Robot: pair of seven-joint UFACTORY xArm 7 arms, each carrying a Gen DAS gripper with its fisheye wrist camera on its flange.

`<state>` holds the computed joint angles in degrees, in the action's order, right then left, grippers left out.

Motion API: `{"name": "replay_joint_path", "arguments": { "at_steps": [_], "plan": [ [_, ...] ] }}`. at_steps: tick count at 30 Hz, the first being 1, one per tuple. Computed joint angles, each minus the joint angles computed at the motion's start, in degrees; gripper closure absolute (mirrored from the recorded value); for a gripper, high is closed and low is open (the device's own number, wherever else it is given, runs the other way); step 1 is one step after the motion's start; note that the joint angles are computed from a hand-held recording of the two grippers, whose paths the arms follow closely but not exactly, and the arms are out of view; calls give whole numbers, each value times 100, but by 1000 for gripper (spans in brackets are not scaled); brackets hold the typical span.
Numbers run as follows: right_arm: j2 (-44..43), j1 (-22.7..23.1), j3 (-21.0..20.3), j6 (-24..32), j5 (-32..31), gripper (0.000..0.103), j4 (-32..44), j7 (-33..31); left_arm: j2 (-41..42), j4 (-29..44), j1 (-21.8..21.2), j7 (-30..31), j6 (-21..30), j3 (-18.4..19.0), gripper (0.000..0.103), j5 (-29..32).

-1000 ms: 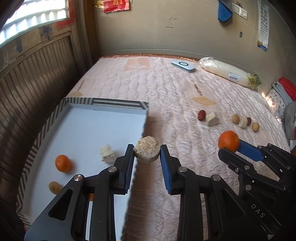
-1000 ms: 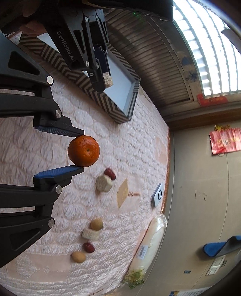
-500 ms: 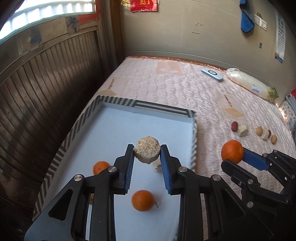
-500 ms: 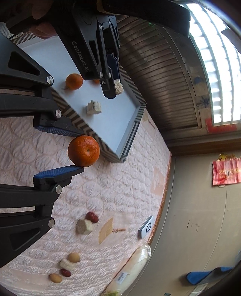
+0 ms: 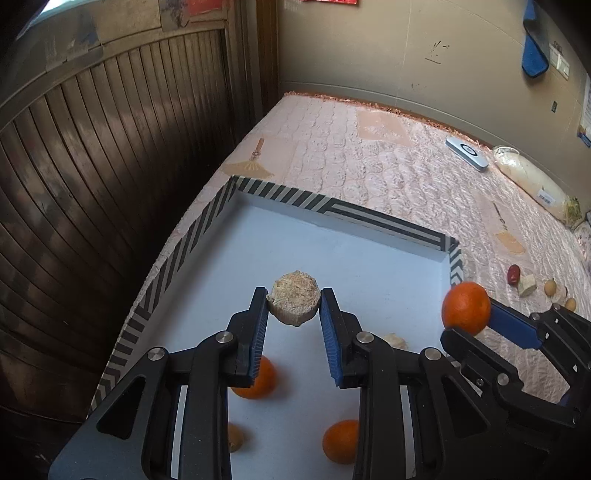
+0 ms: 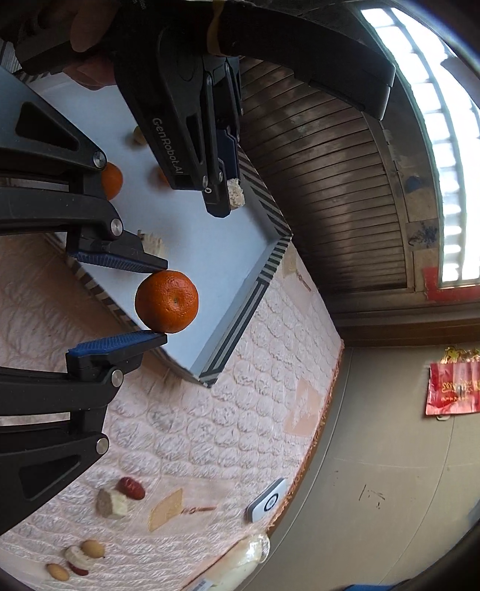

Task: Organize fruits
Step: 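Carry the beige lump and the orange with both grippers over the tray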

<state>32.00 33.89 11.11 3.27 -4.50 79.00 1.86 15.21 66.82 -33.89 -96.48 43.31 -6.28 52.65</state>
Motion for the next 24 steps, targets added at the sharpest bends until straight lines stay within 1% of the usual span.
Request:
{"name": "replay_joint_path", "arguments": {
  "at_steps": [3,8,11,13,16,19,24],
  "plan": [
    [293,-38,88,274,28,72,452,-84,65,29,56,79,-89,15,75,-114],
    [762,104,-12,688,27,72,1197,-118,212,165,63,223,-102,74,75,-241],
    [932,179,-93,777,43,72,1447,-52,286,221,44,275,-96,120,75,-292],
    [1052,89,27,889,113,72,1607,-124,317,237,32,295,-82,146,75,-328],
    [1197,143,-20,1043,120,72,1816,-153,343,253,12,303,-28,179,75,-368],
    [1322,125,34,1151,175,72,1986,-219,364,255,22,309,-8,196,75,-437],
    [1451,241,-70,1305,121,72,2208,-252,406,278,44,348,52,205,75,-587]
  ]
}}
